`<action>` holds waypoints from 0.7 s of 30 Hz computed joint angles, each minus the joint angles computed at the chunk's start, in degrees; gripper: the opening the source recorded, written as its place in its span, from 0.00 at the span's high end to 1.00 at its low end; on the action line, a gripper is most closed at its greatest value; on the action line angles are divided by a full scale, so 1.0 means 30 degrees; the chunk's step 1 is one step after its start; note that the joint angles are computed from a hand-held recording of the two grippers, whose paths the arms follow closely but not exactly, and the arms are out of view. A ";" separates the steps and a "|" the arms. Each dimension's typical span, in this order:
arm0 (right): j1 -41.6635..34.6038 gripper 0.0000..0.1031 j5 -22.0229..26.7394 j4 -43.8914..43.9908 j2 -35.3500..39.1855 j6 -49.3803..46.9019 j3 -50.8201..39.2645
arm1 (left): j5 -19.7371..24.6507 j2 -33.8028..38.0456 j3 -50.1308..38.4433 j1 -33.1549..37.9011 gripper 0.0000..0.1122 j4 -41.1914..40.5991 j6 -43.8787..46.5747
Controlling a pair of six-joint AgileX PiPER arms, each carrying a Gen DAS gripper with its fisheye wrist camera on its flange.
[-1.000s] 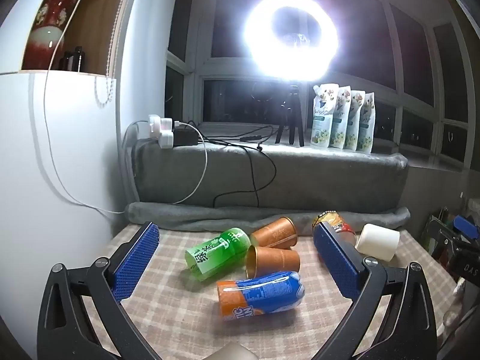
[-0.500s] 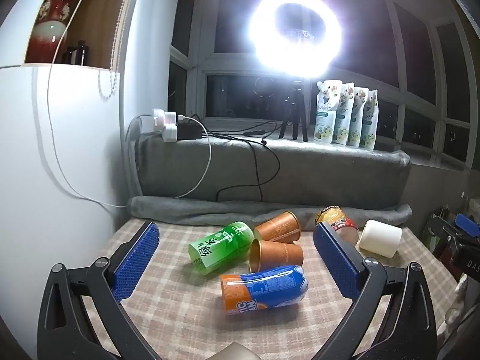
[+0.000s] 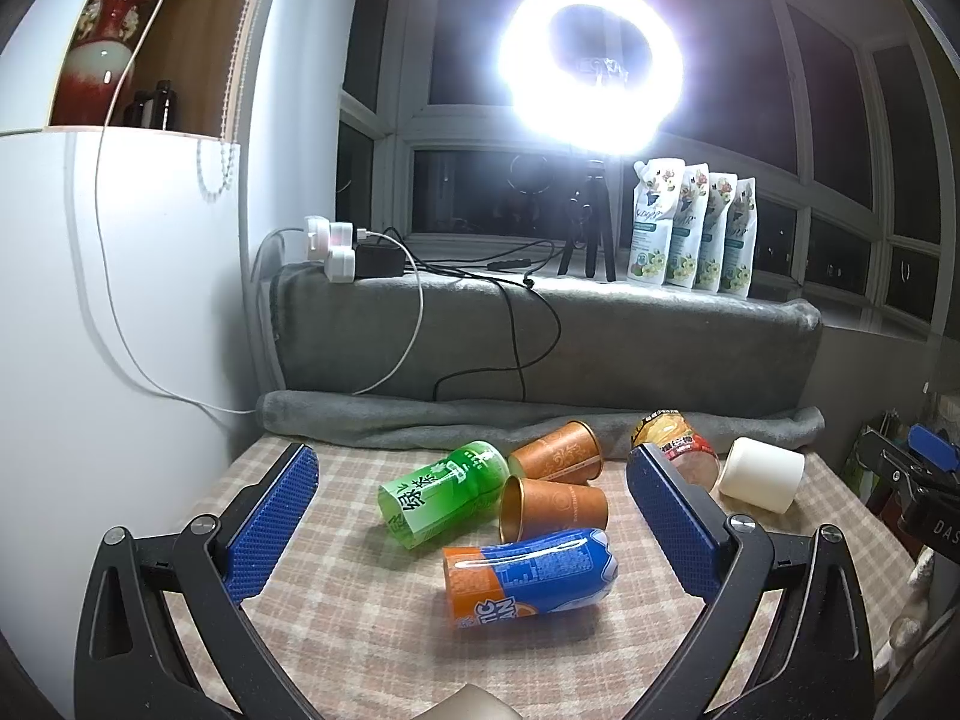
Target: Flip cup upright
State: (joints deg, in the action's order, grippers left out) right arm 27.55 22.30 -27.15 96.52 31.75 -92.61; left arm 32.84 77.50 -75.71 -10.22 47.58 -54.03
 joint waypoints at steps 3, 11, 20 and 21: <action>-0.0021 0.00 -0.0062 0.0097 -0.0016 -0.0088 0.0051 | -0.0010 0.0016 -0.0043 0.0034 0.09 -0.0096 0.0085; 0.0046 0.00 -0.0012 -0.0049 -0.0008 0.0061 0.0031 | -0.0042 -0.0050 0.0059 0.0001 0.09 0.0042 -0.0026; 0.0031 0.00 0.0054 0.0146 0.0047 -0.0135 -0.0090 | 0.0069 -0.0056 0.0001 -0.0092 0.09 0.0111 -0.0031; 0.0161 0.00 0.0082 -0.0076 0.0020 0.0062 -0.0053 | 0.0069 -0.0056 0.0001 -0.0092 0.09 0.0111 -0.0031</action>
